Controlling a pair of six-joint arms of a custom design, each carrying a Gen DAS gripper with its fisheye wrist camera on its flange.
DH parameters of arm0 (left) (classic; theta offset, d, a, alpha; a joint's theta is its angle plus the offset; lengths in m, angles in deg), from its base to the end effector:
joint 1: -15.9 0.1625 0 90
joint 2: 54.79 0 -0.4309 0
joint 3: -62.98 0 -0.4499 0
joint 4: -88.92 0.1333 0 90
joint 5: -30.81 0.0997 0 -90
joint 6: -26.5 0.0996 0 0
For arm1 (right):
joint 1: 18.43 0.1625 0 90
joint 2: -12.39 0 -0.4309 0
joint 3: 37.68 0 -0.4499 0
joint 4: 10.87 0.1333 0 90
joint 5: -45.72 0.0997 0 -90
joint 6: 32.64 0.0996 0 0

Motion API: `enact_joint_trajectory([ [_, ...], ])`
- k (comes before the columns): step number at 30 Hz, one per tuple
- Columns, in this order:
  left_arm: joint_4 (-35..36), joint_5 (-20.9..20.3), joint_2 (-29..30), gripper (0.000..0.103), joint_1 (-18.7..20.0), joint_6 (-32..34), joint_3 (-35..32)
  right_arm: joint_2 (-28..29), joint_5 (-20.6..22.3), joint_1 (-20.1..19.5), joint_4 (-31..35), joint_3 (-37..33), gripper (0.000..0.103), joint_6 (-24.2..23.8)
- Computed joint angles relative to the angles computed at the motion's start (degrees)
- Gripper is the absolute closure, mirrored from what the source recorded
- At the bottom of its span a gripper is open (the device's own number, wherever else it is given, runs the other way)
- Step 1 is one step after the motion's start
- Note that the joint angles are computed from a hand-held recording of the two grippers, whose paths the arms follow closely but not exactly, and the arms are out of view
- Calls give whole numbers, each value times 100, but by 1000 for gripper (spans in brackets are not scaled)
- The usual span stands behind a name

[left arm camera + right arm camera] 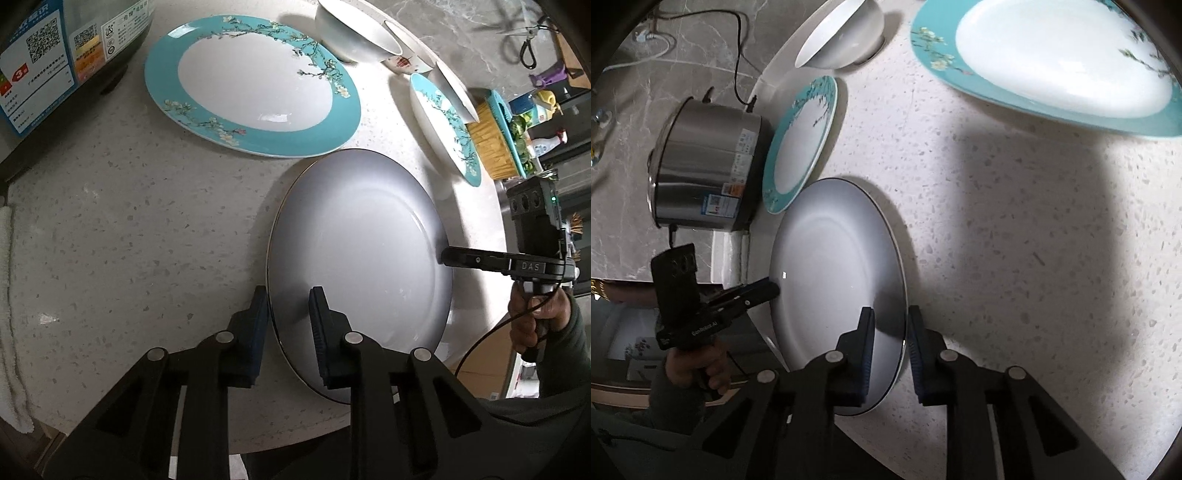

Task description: Organize plates and bowls

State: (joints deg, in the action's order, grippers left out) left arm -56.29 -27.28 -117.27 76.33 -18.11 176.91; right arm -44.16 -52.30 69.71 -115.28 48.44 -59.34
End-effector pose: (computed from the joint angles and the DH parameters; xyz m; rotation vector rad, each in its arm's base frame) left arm -0.1267 -0.6001 0.1150 -0.3765 2.6596 -0.5334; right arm 0.0966 -0.7028 0.1787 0.6815 -2.9624 -0.4446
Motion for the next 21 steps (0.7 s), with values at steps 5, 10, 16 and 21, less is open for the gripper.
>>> enact_joint_trajectory([
  [5, 320, 68, 49, 81, -34, -36, -137, -76, -598, 234, -353, 220, 80, -68],
  [10, 623, 215, 87, 80, -93, -14, -226, -132, -1269, 512, -804, 500, 76, -413],
  [16, 521, 203, 47, 81, -86, 15, -163, -156, -1243, 503, -884, 534, 77, -213],
  [21, 343, 72, -14, 82, -45, 98, -83, -110, -587, 210, -339, 218, 83, 305],
])
